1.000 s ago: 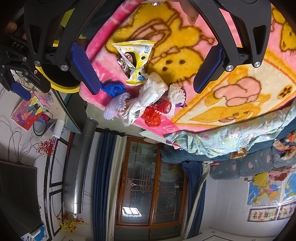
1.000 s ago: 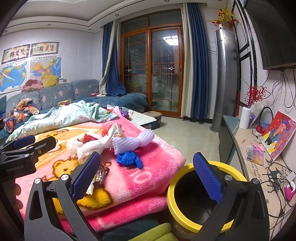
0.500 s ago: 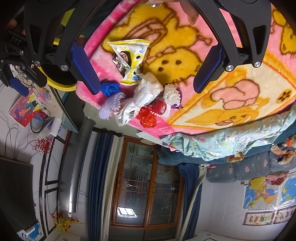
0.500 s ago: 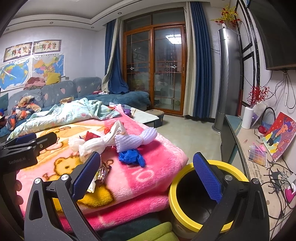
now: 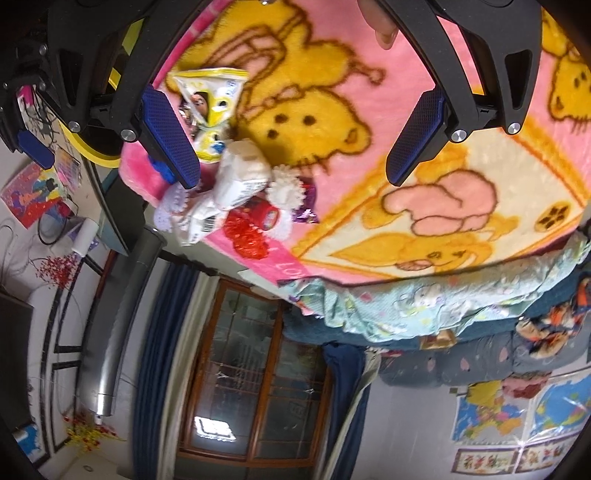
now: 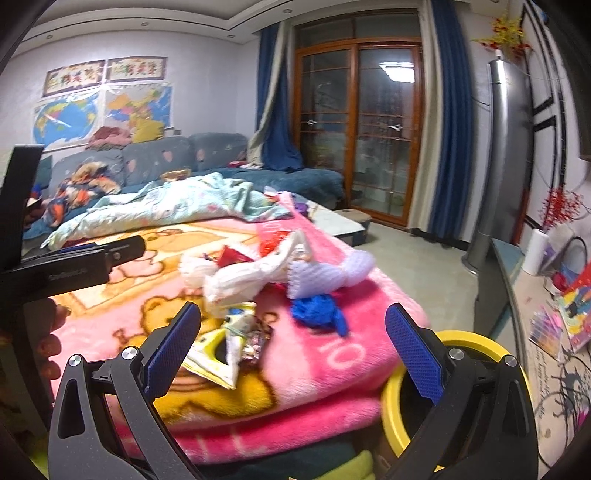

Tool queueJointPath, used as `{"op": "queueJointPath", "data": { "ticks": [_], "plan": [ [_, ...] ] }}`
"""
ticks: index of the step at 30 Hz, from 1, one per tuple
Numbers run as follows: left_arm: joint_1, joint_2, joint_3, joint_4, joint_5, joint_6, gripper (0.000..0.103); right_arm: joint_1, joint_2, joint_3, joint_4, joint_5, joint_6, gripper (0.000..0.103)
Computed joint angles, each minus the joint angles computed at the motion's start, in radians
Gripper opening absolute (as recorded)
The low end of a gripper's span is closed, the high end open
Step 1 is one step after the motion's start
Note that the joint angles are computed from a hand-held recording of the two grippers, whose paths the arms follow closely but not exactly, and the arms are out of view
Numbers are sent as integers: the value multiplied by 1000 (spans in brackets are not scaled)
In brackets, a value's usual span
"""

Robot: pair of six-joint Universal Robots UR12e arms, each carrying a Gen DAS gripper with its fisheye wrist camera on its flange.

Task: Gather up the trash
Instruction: 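Grasp the yellow snack wrapper with the right gripper while the left grasps the white mesh sleeve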

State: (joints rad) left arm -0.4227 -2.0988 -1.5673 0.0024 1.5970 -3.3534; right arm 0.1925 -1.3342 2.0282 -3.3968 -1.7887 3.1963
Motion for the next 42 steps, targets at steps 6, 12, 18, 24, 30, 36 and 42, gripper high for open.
{"op": "queueJointPath", "data": {
  "ticks": [6, 12, 18, 24, 30, 36, 42],
  "plan": [
    [21, -8, 31, -74, 1, -18, 92, -2, 25, -46, 33, 50, -25, 97],
    [25, -28, 89, -167, 24, 37, 92, -16, 52, -100, 131, 103, -29, 88],
    [57, -62, 138, -190, -156, 28, 92, -40, 69, -145, 285, 180, 3, 66],
    [58, -102, 193, -251, -209, 35, 92, -65, 83, -177, 438, 261, 58, 36],
    [75, -133, 231, -324, -292, -31, 86, -86, 95, -193, 480, 342, 100, 23],
    [90, -150, 247, -351, -375, -83, 70, -101, 100, -203, 485, 411, 131, 10],
    [97, -154, 250, -389, -443, -93, 51, -103, 91, -190, 448, 431, 139, 5]
  ]
}}
